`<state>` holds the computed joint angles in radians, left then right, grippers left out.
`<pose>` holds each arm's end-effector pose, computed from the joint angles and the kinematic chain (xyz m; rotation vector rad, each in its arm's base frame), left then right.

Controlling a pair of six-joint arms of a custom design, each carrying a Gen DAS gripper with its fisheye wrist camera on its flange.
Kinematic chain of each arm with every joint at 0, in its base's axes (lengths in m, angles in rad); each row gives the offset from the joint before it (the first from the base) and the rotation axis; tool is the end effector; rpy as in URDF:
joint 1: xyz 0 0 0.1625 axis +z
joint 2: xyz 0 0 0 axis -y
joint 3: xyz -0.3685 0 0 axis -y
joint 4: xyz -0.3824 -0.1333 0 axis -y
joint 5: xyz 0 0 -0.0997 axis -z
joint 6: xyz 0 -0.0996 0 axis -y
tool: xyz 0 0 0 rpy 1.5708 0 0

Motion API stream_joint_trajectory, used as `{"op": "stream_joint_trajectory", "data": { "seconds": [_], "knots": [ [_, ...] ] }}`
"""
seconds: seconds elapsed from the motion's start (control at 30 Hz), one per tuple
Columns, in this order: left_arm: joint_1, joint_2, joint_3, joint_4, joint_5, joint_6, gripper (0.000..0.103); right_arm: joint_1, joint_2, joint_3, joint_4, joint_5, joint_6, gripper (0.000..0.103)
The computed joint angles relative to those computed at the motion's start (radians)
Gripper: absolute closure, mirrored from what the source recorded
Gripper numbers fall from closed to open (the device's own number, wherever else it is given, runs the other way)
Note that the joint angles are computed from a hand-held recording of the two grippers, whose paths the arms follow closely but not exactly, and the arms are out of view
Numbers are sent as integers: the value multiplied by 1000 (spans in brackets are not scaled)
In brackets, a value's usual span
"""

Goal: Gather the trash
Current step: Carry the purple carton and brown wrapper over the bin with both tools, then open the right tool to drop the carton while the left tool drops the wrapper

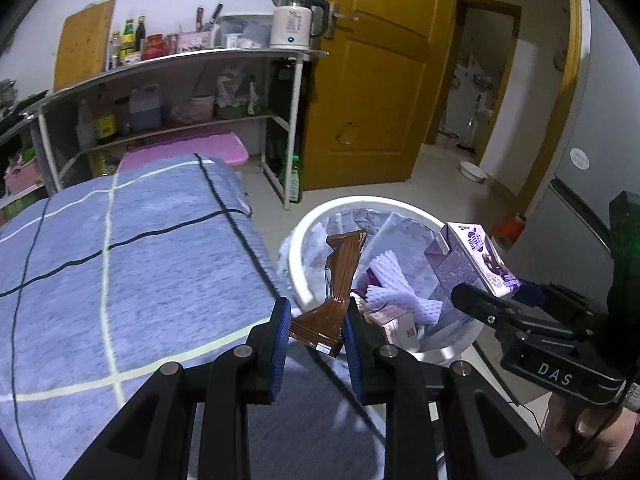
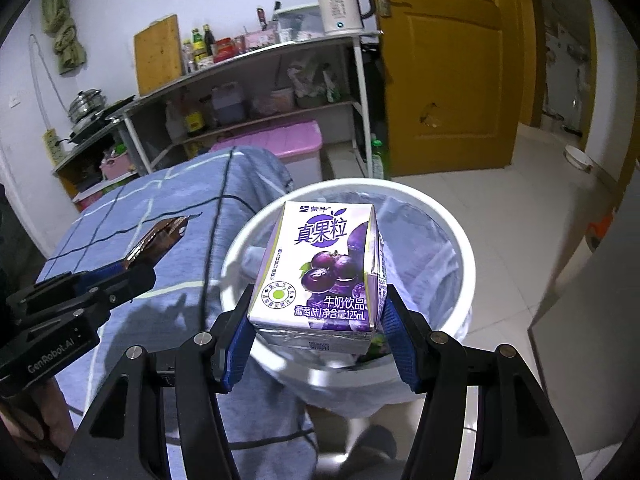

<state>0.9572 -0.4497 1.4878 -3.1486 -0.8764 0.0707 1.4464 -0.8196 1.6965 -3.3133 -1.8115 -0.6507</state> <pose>-0.2137 -0.6456 -0.0212 0.5956 2.4090 -0.8975 0.0300 -0.6430 0.1511 0.5038 -2.3947 0.9335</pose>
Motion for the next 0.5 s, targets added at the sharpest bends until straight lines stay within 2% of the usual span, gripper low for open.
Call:
{"op": "stream_joint_trajectory", "data": {
  "seconds": [0.5],
  "knots": [
    [49,137,-243,187,-60,18,77,-32,57,-111,79,-37,12,43]
  ]
}}
